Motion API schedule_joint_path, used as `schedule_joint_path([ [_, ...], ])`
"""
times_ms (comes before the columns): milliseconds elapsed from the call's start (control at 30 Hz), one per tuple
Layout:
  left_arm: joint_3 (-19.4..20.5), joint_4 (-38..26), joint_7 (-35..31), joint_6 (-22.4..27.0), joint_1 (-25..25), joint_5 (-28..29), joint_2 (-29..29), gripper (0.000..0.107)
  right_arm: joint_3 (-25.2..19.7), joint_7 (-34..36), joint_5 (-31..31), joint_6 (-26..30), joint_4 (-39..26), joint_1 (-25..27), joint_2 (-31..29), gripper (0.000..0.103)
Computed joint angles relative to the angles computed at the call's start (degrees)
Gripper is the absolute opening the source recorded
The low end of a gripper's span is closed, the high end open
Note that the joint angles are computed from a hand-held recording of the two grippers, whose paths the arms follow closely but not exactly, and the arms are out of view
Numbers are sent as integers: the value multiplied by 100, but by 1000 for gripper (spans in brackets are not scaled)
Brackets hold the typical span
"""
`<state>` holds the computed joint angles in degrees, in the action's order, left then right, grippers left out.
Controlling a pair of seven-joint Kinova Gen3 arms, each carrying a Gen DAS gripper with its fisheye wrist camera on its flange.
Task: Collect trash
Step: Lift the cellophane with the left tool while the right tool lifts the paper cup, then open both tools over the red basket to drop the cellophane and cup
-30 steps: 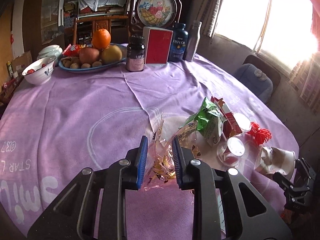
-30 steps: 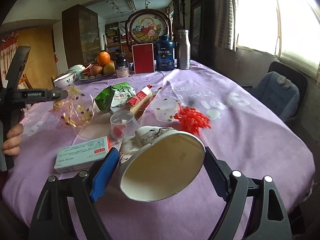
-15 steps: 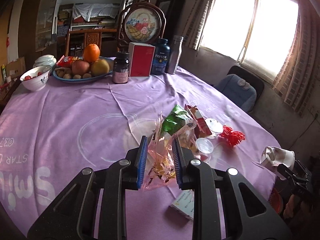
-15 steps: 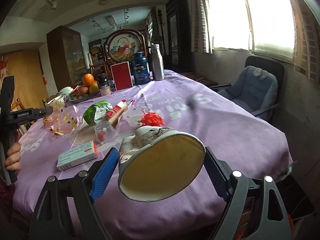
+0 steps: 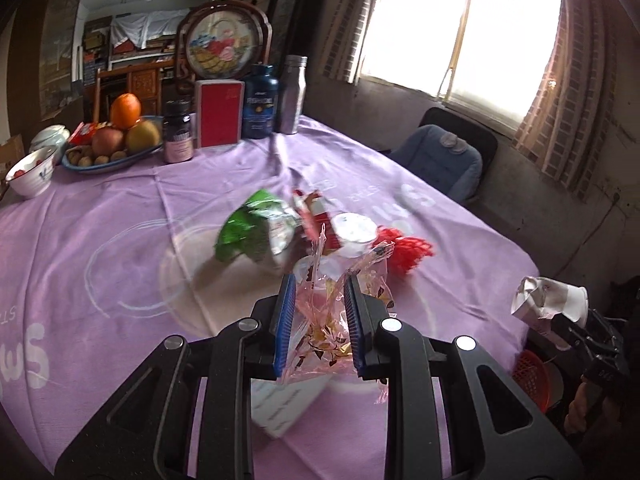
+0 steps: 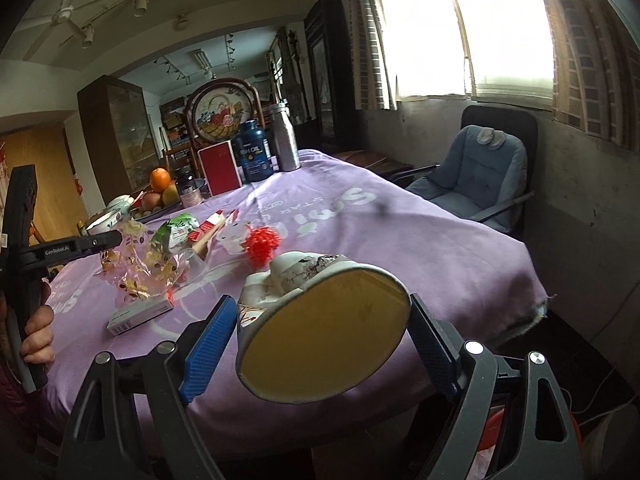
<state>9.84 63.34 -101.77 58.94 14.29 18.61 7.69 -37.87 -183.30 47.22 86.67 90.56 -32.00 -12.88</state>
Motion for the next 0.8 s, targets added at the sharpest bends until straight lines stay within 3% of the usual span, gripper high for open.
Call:
schedule_joint_path([
  [333,343,-613,305,202,864,-426,429,26,-143,-150,-669,345,539,493,-894,84],
  [633,478,-1432,488,662,1844,-732,1138,25,-26,-8,-2052,863,1200,959,-1864,84],
  [800,503,-1851,474,889,2402,-906,1485,25,351,87,-2998,795,1821,1036,-2451,85],
])
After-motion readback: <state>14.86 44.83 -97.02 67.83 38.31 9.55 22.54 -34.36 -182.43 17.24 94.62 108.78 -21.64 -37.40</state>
